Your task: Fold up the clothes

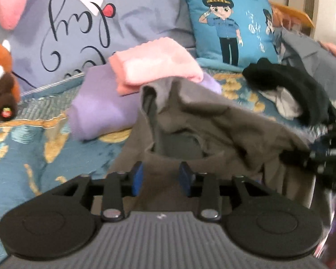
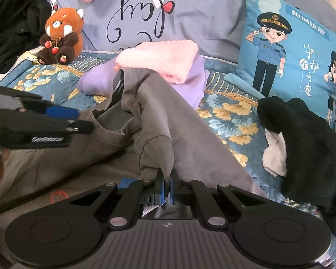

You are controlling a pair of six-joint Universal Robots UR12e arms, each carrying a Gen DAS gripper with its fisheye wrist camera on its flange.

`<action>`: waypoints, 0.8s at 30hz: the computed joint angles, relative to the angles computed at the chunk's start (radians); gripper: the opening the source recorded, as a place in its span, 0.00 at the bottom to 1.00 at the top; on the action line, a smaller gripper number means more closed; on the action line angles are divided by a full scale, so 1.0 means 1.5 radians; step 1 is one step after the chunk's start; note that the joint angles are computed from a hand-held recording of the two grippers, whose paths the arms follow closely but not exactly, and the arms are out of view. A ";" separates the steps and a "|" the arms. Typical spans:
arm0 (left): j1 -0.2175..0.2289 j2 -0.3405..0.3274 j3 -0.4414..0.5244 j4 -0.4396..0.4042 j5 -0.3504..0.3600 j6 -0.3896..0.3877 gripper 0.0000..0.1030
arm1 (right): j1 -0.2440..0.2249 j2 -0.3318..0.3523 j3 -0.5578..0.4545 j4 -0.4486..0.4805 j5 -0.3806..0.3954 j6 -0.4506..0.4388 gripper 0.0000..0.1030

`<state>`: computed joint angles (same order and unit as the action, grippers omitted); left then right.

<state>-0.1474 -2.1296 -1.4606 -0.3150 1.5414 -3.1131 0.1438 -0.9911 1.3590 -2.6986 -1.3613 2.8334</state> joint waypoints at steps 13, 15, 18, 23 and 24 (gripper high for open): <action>-0.019 -0.009 0.011 -0.004 0.128 -0.047 0.06 | -0.012 -0.004 0.004 -0.045 -0.014 -0.002 0.03; -0.022 -0.002 0.009 0.011 0.172 -0.034 0.06 | -0.016 -0.006 0.002 -0.057 -0.028 -0.011 0.03; -0.024 0.003 0.012 0.033 0.235 -0.011 0.06 | -0.025 -0.006 -0.008 -0.077 -0.050 -0.032 0.03; -0.031 -0.003 0.049 0.062 0.316 0.060 0.06 | -0.041 -0.004 -0.037 -0.097 -0.079 -0.056 0.03; -0.032 -0.002 0.055 0.069 0.324 0.067 0.07 | -0.046 -0.005 -0.042 -0.096 -0.077 -0.054 0.03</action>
<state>-0.1948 -2.1322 -1.3783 -0.2114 2.0272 -3.0130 0.0745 -0.9989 1.2953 -2.8422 -1.4773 2.7529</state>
